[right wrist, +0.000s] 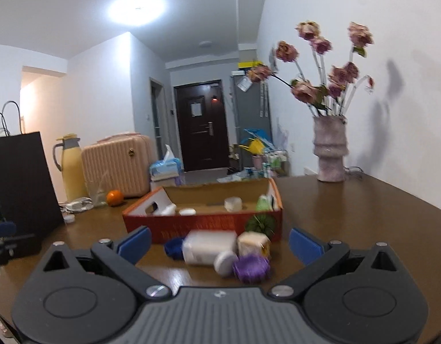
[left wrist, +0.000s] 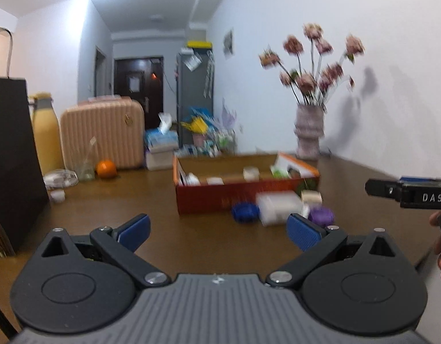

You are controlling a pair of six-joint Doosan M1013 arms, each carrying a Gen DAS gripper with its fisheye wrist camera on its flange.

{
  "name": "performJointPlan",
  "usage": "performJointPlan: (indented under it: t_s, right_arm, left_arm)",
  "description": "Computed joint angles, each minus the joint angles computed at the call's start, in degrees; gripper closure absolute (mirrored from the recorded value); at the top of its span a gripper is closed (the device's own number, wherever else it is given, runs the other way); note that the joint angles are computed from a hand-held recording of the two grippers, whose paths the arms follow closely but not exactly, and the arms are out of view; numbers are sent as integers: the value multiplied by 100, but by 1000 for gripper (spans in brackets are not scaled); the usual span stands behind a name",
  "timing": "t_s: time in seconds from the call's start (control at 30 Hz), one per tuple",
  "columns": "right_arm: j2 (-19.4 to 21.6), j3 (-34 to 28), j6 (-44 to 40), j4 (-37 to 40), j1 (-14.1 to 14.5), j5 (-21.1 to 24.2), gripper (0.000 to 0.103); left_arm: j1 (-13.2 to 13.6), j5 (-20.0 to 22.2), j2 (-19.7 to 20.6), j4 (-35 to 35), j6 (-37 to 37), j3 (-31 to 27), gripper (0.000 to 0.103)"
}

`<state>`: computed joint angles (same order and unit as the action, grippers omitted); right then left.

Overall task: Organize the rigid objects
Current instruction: 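Withdraw both tools from the box toward the items on the table, then grasp the blue cap with the left tool while the right tool grasps the purple cap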

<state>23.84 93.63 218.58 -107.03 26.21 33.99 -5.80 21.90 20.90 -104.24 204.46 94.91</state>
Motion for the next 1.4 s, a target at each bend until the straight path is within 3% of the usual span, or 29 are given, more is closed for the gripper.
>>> performJointPlan:
  t_s: [0.13, 0.4, 0.6, 0.73, 0.8, 0.87, 1.03, 1.1, 1.23, 1.33, 1.4]
  right_arm:
    - [4, 158, -192, 264, 74, -66, 0]
    - [197, -166, -2051, 2025, -101, -543, 3]
    - [467, -617, -3556, 3323, -357, -775, 13]
    - [645, -928, -4489, 4069, -526, -819, 22]
    - [731, -1083, -4864, 4366, -598, -801, 23]
    - [815, -1229, -5166, 4604, -665, -775, 26]
    - [983, -1525, -6059, 5355, -803, -778, 35]
    - [1023, -1588, -6328, 5554, -839, -830, 36]
    - [1095, -1708, -6780, 5890, -887, -860, 51]
    - [1116, -1721, -6787, 5873, -900, -885, 51]
    - [1108, -1704, -6763, 5878, -910, -910, 51]
  left_arm:
    - [-76, -60, 150, 1373, -1256, -153, 0]
    - [-204, 78, 611, 3537, -3376, -763, 0]
    - [-354, 100, 1140, 4806, -4473, -1599, 0]
    - [-417, 419, 1586, 5390, -4903, -2358, 0]
    - [-470, 551, 1791, 5952, -5343, -2717, 6]
    - [-518, 767, 1976, 6485, -5747, -3065, 18]
    - [-545, 1294, 2330, 6707, -5897, -3670, 20]
    - [-557, 1442, 2440, 6807, -5990, -3852, 24]
    - [-573, 1709, 2618, 7011, -6260, -4149, 36]
    - [-563, 1794, 2669, 6923, -6266, -4217, 47]
    - [-559, 1839, 2666, 6899, -6219, -4228, 49]
